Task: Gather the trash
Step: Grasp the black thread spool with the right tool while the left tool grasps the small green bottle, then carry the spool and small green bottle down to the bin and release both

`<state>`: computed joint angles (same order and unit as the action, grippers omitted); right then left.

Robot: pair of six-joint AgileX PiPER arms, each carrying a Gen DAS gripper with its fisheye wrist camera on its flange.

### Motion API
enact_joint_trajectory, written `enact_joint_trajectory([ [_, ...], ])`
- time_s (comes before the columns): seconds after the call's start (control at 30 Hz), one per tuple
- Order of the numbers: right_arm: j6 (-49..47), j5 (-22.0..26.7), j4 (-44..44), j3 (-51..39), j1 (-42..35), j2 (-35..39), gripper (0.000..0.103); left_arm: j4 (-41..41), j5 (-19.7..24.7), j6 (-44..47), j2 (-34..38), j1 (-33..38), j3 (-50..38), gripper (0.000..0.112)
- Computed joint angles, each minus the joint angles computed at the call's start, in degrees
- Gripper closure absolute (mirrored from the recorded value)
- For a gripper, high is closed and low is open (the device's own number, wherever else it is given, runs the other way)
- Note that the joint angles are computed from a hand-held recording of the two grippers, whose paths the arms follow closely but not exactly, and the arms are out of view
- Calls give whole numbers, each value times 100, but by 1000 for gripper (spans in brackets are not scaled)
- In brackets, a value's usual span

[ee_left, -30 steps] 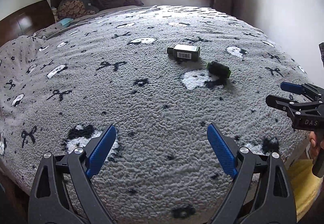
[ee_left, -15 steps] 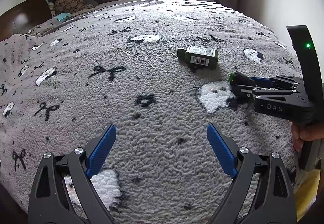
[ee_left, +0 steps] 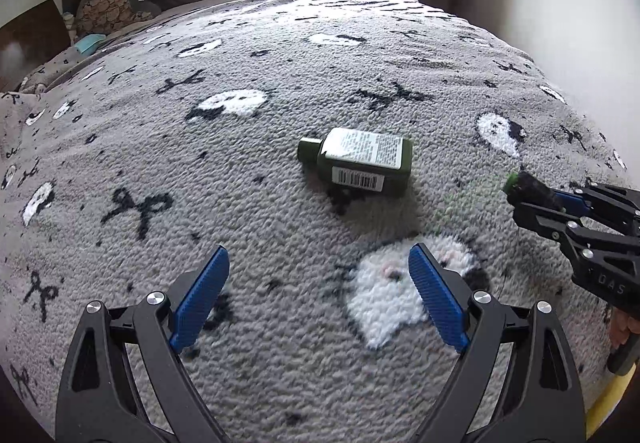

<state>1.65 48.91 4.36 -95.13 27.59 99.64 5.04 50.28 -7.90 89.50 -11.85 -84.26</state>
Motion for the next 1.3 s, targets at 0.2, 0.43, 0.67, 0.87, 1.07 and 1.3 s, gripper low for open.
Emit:
enact_joint_trajectory([
  [0.2, -366, -138, 284, 352, -336, -359, 75, -266, 157, 227, 1024, -55, -1108, 26],
  [0.43, -630, -165, 525, 487, -545, -413, 75, -163, 475, 238, 1891, -50, -2157, 26],
  [0.67, -493, -176, 415, 552, -564, -418, 75, -306, 580, 225, 2102, -14, -2413, 32],
  [0.87, -227, -184, 145, 714, -461, -683, 75, -186, 446, 10, 1499, -86, -1724, 32],
  [1.07, 116, -68, -183, 907, -263, -1212, 75, 80, 376, -232, 351, -309, -697, 32],
  [1.3, 552, 248, -651, 1145, 94, -2069, 75, 396, 624, -648, -971, -853, 42, 32],
])
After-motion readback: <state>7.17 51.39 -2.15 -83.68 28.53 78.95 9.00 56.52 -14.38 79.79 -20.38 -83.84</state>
